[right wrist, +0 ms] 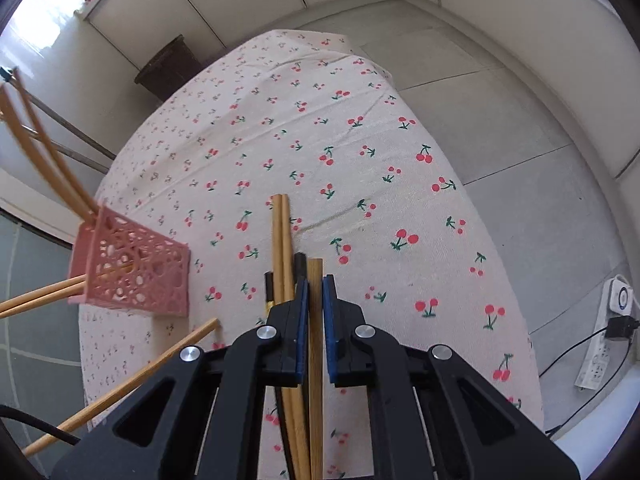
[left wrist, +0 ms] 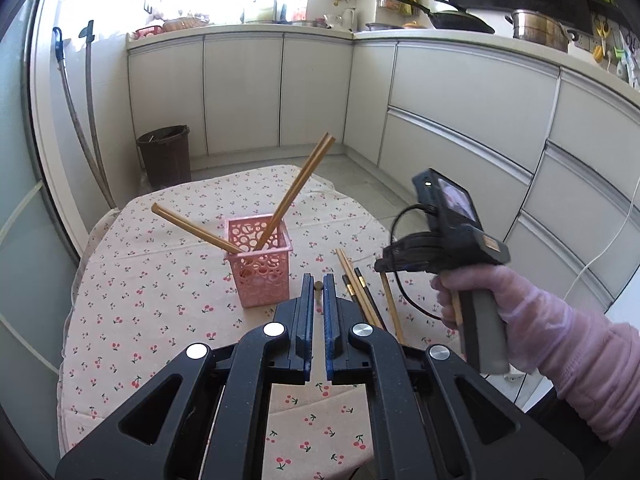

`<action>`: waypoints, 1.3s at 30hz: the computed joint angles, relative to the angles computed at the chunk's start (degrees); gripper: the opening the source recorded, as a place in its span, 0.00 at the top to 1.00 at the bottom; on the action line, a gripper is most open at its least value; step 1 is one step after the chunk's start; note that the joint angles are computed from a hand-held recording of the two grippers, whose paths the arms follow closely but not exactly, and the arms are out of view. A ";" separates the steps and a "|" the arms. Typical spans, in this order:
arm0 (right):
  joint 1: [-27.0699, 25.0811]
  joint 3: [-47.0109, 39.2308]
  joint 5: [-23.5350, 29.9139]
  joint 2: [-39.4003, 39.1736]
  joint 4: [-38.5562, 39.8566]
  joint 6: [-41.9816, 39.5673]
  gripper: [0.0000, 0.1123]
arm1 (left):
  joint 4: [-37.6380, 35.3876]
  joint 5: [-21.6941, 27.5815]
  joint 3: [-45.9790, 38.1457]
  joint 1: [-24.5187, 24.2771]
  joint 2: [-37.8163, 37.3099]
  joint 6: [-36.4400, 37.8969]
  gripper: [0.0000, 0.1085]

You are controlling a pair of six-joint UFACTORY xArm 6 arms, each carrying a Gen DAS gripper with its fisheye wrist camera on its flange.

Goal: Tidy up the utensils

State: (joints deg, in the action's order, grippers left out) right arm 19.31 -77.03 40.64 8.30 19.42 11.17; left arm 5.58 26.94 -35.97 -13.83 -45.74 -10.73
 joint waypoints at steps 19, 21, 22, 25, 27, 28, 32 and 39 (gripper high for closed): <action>3.09 13.08 -10.12 -22.49 11.47 -7.36 0.93 | -4.37 3.83 -3.01 2.69 -3.60 2.86 0.96; 2.98 11.97 -9.76 -22.83 11.93 -7.91 0.93 | -4.57 4.83 -4.37 3.02 -3.34 2.96 0.96; 3.00 11.30 -9.75 -22.85 11.52 -7.72 0.93 | -4.95 5.04 -4.86 3.33 -3.16 3.31 0.96; 2.69 7.81 -9.00 -22.16 11.58 -8.21 0.93 | -6.96 5.83 -7.68 4.26 -2.27 4.79 0.97; 2.42 4.97 -8.64 -21.23 11.98 -8.58 0.93 | -7.72 5.89 -10.46 4.85 -0.91 5.12 0.96; 2.34 3.31 -8.59 -20.59 11.95 -8.67 0.93 | -7.57 5.78 -12.12 5.09 0.06 5.02 0.96; 2.33 -2.55 -9.19 -17.87 10.36 -7.80 0.93 | -5.25 3.69 -19.02 5.99 4.95 3.03 0.96; 3.25 -11.53 -10.33 -11.95 4.94 -5.30 0.93 | 0.47 -0.63 -28.43 7.94 14.67 -2.20 0.96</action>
State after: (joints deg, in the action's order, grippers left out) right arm 22.57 -88.56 30.31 -3.65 24.36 5.87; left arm 6.05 26.31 -64.41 -5.89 -31.07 -12.93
